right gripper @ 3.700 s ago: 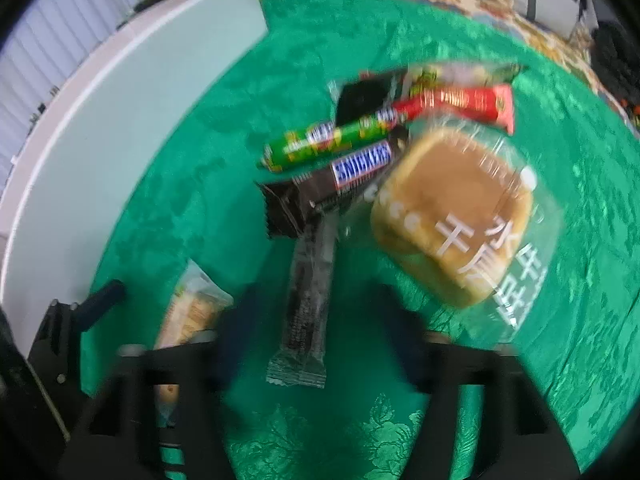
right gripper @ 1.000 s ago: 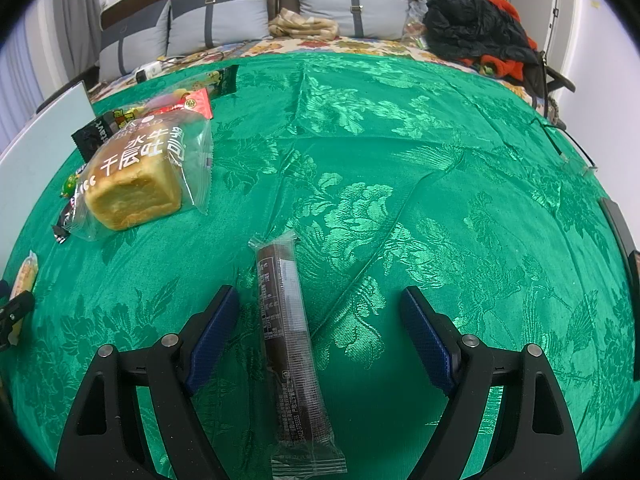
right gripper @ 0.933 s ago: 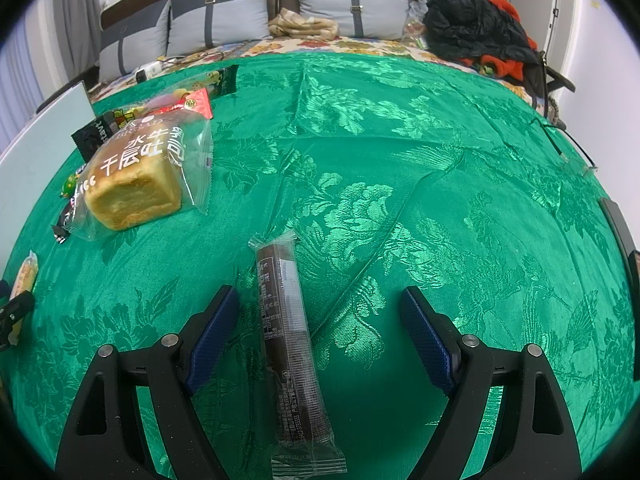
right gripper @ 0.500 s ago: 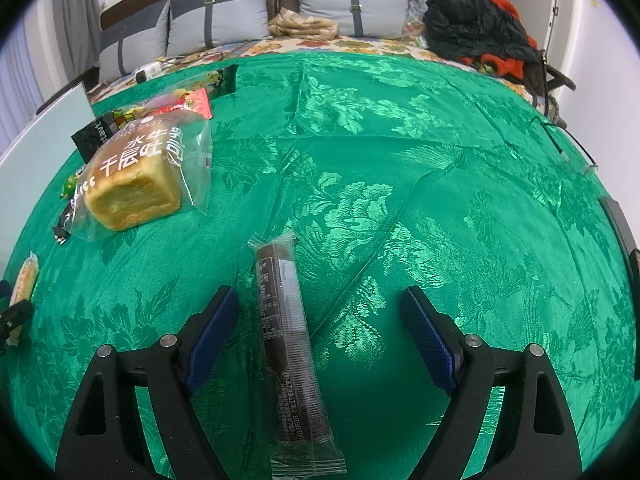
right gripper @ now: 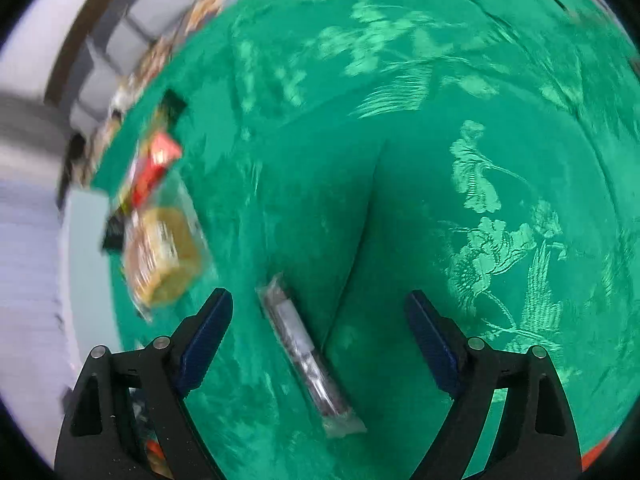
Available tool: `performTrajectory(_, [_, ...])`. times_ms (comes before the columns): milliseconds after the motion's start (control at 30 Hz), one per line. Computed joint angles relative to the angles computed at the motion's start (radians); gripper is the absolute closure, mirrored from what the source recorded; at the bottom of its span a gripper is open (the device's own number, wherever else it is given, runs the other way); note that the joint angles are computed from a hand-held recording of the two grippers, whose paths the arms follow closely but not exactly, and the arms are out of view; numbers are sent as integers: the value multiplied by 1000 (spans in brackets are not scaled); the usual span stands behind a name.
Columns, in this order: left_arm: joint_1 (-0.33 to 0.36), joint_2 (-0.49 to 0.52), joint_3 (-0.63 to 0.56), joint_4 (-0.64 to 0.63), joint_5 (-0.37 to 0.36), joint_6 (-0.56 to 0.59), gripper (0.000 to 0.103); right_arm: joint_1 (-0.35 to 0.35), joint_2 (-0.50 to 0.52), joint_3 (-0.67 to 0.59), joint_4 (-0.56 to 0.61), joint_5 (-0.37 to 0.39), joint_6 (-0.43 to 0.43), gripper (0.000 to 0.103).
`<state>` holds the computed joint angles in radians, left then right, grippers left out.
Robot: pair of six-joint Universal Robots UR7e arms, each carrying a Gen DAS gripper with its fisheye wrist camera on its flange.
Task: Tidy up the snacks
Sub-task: 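Carry the wafer bar and chocolate stick into the white box with both grippers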
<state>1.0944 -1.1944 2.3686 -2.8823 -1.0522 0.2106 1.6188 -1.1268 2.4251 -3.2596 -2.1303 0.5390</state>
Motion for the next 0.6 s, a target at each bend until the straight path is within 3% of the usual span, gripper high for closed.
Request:
performTrajectory(133, [-12, -61, 38, 1, -42, -11, 74, 80, 99, -77, 158, -97, -45, 18])
performTrajectory(167, [-18, -83, 49, 3, -53, -12, 74, 98, 125, -89, 174, -134, -43, 25])
performTrajectory(200, [-21, -101, 56, 6, -61, -12, 74, 130, 154, -106, 200, -214, -41, 59])
performTrajectory(233, [-25, -121, 60, 13, -71, -14, 74, 151, 169, -124, 252, -280, -33, 78])
performTrajectory(267, [-31, -150, 68, 21, -85, -19, 74, 162, 173, -127, 267, -304, -23, 84])
performTrajectory(467, [-41, -297, 57, 67, -158, -59, 74, 183, 79, -50, 143, -215, -4, 85])
performTrajectory(600, [-12, -357, -19, 105, -166, -66, 74, 288, 61, -127, 117, -101, -32, 85])
